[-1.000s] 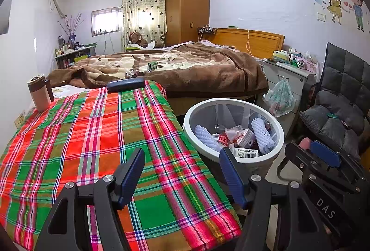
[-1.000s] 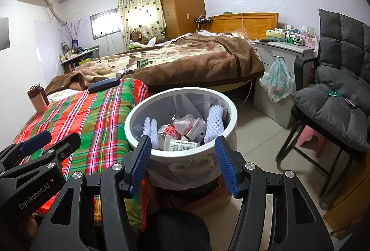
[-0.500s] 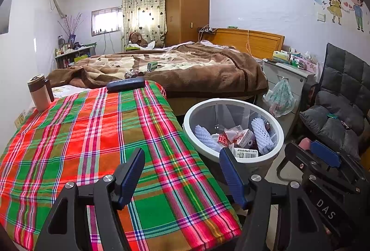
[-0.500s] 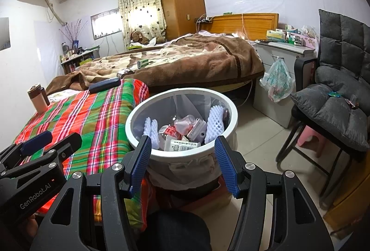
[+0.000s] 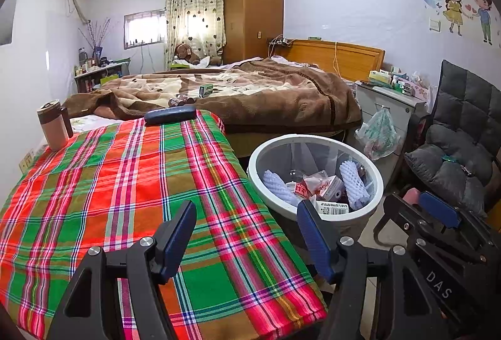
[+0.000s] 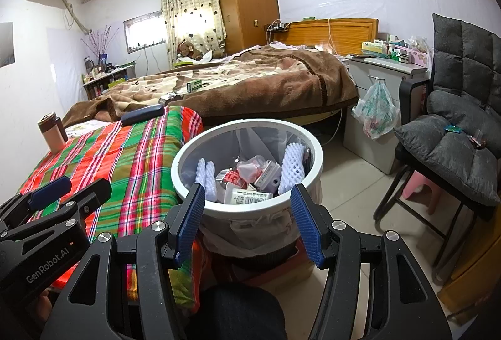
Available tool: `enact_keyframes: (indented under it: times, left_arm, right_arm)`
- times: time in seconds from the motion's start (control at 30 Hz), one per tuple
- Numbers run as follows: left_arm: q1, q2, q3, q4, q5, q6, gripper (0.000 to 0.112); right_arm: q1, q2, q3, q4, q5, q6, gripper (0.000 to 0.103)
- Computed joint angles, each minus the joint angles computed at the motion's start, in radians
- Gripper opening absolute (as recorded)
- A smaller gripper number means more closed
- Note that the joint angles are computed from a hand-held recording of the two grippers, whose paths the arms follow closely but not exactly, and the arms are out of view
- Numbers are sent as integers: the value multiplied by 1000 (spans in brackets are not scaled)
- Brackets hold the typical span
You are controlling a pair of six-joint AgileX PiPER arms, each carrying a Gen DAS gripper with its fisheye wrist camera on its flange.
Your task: Collect trash
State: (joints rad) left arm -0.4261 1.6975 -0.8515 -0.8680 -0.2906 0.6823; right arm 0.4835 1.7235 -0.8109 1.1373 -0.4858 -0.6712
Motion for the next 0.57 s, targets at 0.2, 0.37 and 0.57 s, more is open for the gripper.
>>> enact_keyframes:
  times: [0.2,0.37,0.57]
  left_arm:
    - [-3,-4,1,12,3,-17,66]
    - [5,-7,6,34,8,-34,66]
    - [12,-7,6,53,18,-52,66]
  right_arm:
    - [1,0,-1,5,0,-3,58]
    - [4,-2,-1,9,-1,-10,58]
    - [6,-1,-3,11,-3,-12,58]
